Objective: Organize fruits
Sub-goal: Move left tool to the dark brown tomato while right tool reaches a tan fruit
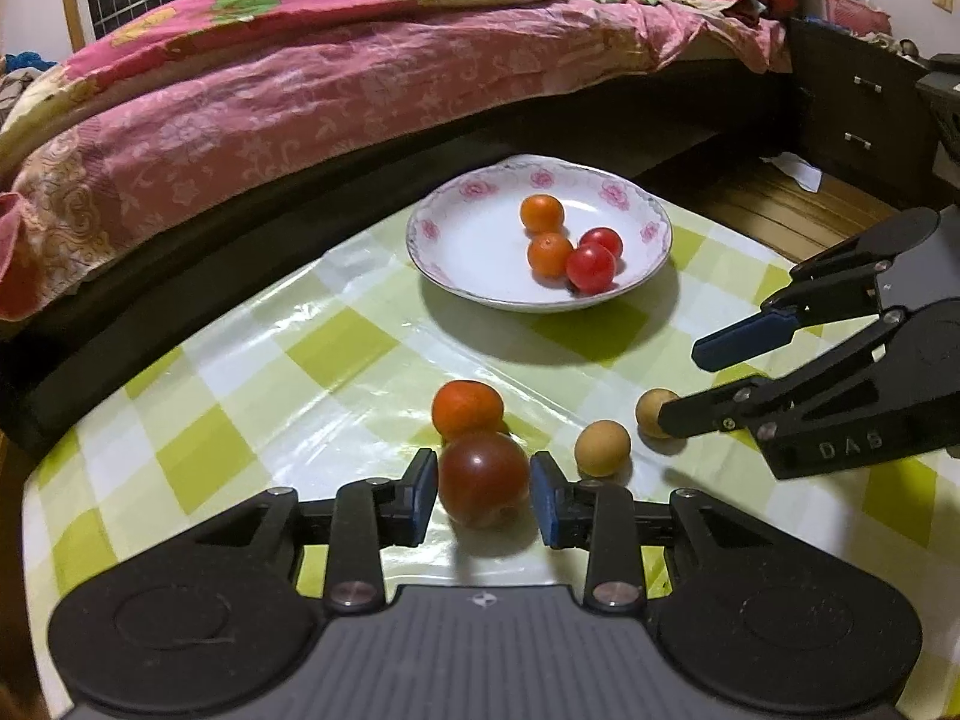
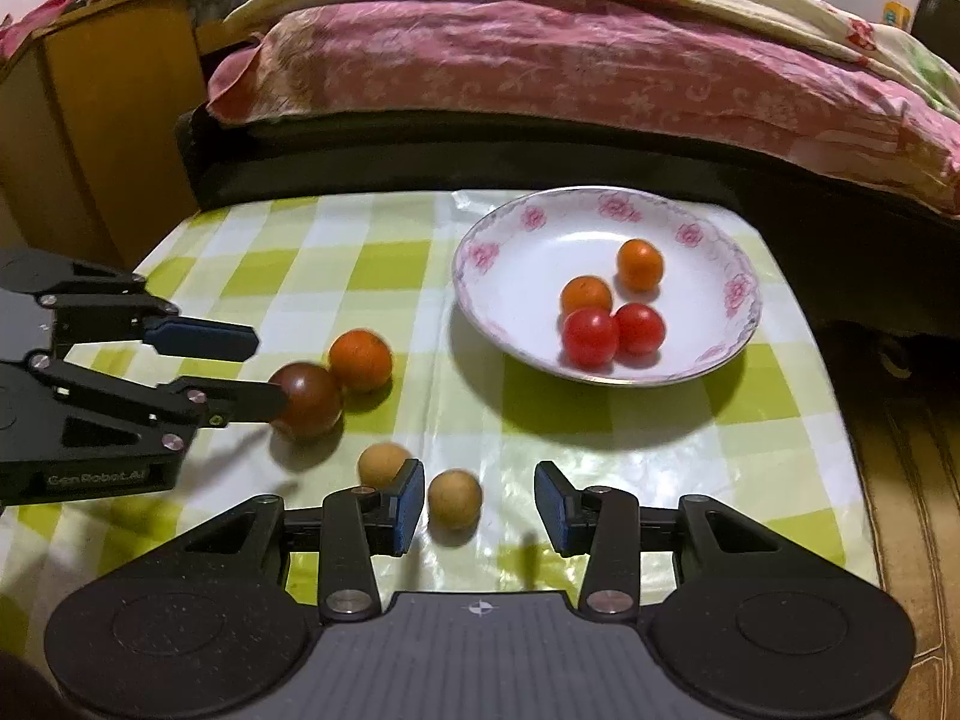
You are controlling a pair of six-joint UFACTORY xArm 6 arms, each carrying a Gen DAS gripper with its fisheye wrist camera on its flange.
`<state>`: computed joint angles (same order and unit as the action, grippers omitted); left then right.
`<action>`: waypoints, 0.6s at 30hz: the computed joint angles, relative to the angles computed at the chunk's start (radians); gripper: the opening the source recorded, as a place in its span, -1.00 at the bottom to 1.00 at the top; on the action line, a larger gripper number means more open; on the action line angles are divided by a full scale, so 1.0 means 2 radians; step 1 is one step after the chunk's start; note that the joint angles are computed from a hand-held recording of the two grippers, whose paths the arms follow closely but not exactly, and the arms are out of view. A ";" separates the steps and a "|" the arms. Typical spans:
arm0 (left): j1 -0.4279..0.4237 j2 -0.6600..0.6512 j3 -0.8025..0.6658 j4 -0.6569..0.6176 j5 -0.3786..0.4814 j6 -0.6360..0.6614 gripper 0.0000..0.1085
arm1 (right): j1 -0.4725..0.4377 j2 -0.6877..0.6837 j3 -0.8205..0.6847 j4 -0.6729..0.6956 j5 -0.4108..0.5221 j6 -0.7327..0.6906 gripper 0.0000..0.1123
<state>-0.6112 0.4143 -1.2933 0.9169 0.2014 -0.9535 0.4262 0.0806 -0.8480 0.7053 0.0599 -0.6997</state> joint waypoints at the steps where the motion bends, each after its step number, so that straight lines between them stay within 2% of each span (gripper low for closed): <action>1: 0.001 0.004 -0.002 -0.008 -0.003 0.007 -0.25 | 0.000 0.001 0.000 -0.002 0.003 -0.002 -0.33; 4: 0.002 0.011 -0.008 -0.001 -0.003 0.007 -0.24 | -0.002 0.005 -0.003 -0.020 0.010 0.003 -0.33; 18: 0.010 0.013 -0.006 -0.006 -0.018 0.014 -0.21 | -0.003 0.015 -0.011 -0.014 0.028 -0.019 -0.33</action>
